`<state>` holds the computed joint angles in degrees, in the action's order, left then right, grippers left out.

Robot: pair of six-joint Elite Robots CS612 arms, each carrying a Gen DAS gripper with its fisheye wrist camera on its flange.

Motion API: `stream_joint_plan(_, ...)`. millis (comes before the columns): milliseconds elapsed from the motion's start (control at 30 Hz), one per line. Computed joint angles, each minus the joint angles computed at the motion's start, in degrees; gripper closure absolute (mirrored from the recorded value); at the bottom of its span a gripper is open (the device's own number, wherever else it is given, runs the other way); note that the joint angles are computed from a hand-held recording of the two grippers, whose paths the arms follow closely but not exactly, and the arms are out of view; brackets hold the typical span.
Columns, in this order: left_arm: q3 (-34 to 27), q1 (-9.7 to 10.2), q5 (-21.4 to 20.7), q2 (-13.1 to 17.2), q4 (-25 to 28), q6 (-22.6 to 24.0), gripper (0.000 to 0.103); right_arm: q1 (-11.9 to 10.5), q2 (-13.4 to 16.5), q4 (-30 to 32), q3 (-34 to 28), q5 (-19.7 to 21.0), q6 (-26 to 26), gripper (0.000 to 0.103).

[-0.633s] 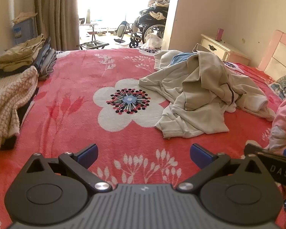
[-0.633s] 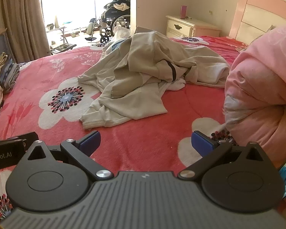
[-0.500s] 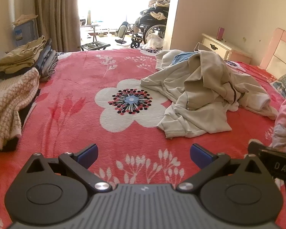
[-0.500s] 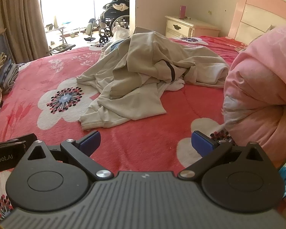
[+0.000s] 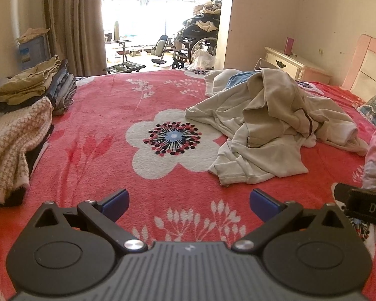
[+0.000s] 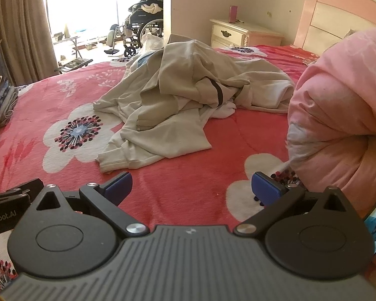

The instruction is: Fold clothes

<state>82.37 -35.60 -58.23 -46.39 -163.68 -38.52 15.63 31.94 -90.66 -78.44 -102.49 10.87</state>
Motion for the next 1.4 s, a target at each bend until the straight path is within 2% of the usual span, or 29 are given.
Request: stream_joint_plan(1400,-0.4,-0.07,1.3,0.4,1.1,0.3,0.0,0.3,0.0,-1.0,0.3,-1.6,-1.4,0.001)
